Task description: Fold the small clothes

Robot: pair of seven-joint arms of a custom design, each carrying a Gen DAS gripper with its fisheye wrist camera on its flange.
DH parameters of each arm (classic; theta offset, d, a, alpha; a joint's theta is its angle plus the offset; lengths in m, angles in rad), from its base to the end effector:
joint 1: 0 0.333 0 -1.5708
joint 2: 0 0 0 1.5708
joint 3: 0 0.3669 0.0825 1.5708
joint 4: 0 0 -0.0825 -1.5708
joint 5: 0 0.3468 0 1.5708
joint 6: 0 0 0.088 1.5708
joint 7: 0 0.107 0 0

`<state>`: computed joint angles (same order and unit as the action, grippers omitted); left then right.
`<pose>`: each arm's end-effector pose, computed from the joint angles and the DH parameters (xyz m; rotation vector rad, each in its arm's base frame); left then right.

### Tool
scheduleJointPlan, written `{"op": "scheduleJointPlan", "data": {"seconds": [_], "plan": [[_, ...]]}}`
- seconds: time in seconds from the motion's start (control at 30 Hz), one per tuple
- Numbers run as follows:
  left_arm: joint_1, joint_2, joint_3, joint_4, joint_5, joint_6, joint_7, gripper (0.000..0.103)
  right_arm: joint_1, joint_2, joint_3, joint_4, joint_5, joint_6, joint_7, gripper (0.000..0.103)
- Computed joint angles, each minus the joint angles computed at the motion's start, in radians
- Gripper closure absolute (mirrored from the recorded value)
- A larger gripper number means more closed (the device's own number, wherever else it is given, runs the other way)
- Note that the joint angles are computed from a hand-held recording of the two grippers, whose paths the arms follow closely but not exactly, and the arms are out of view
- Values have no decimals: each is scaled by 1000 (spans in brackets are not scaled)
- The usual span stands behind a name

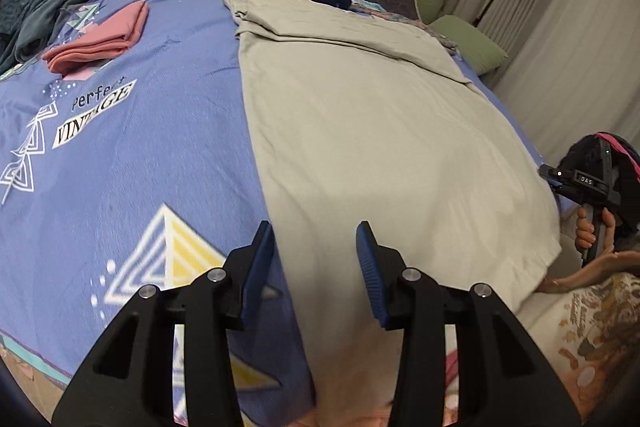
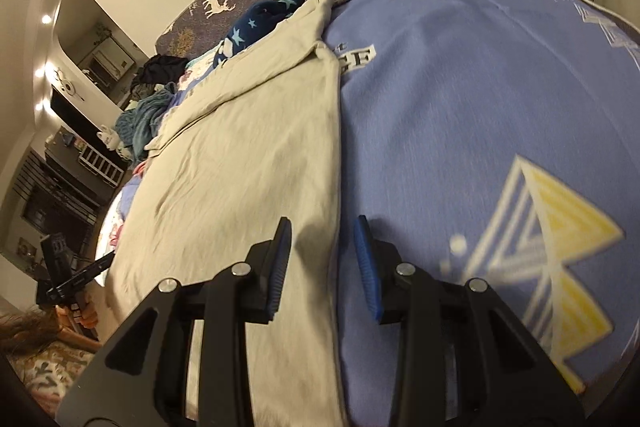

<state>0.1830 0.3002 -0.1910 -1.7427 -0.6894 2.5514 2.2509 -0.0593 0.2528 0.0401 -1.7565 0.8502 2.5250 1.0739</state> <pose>0.6603 0.0196 0.5241 -1.7750 2.1272 -1.0457 0.6482 -0.0228 0.5423 -1.5546 1.7365 -0.0976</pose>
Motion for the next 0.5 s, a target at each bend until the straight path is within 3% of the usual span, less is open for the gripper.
{"op": "scheduleJointPlan", "data": {"seconds": [0.2,0.4,0.43,0.47,0.5], "plan": [[5,-39,3,-47,-33,-20,32,60,4,-75,-16,-80,2,-59,-43,68],[3,-26,8,-30,-69,-42,50,61,30,-87,-31,-90,-35,-69,-71,59],[3,-18,4,-20,-77,-40,59,67,34,-75,-30,-78,-36,-63,-67,64],[6,-8,-2,-6,-89,-48,74,92,34,-60,-28,-61,-31,-65,-64,72],[7,2,-5,8,-98,-57,78,101,26,-50,-24,-46,-11,-92,-67,99]]}}
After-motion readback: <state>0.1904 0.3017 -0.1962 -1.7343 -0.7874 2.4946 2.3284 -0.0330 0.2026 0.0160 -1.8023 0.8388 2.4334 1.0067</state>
